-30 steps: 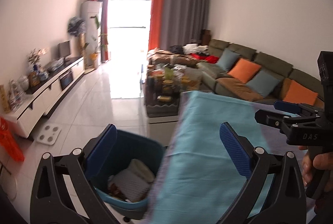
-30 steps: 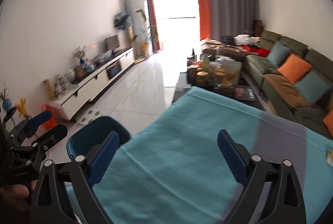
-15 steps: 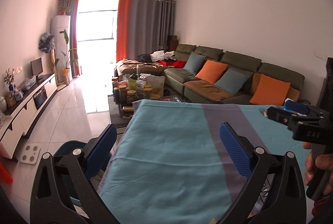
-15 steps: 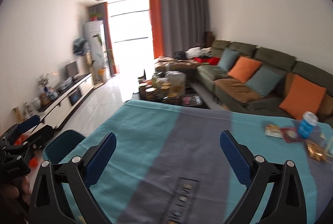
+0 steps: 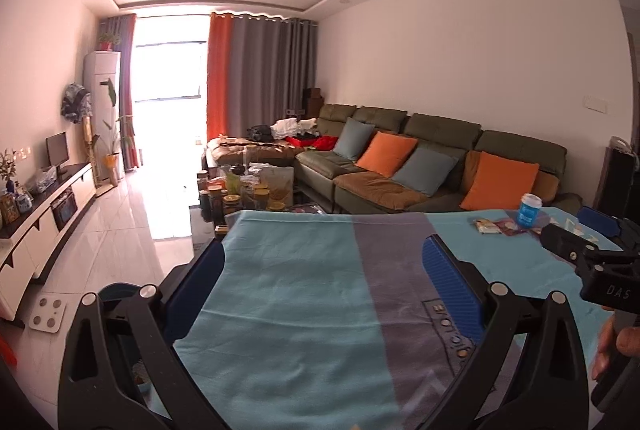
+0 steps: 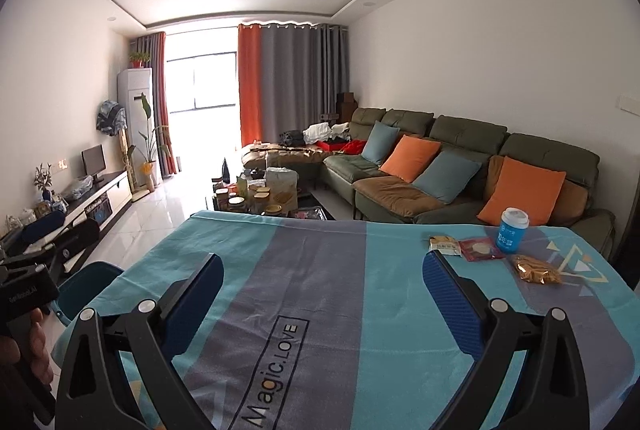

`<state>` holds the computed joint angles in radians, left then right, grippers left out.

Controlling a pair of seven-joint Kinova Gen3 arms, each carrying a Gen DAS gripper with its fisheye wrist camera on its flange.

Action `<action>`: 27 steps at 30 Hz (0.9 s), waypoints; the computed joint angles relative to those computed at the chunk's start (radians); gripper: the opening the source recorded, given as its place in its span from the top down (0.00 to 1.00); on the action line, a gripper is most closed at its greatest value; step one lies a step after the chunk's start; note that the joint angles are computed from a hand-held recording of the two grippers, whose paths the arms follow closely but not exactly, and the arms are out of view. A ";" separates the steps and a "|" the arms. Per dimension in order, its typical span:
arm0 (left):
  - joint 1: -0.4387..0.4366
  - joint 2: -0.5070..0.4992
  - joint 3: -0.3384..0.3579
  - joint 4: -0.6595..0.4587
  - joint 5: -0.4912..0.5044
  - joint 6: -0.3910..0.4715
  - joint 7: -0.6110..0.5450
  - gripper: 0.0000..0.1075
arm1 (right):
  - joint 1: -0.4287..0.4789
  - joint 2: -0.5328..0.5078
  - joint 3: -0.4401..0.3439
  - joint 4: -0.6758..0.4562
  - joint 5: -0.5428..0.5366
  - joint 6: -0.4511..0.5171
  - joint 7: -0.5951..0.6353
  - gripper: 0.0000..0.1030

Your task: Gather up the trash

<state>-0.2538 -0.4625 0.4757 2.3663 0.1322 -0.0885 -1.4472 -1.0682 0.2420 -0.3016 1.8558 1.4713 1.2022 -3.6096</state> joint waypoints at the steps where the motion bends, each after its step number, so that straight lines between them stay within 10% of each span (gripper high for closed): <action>1: 0.003 -0.008 -0.002 -0.002 0.000 0.009 0.000 0.09 | -0.007 0.003 0.000 0.006 0.007 0.017 -0.018 0.07; 27: 0.098 -0.066 -0.027 0.088 0.029 -0.099 0.001 0.09 | -0.134 0.039 -0.033 0.047 -0.023 0.309 -0.159 0.07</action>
<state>-0.1562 -0.5282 0.4483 2.4542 0.1616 -0.1877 -1.4463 -1.2018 0.2808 -0.3347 1.9032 1.4481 1.5109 -3.7687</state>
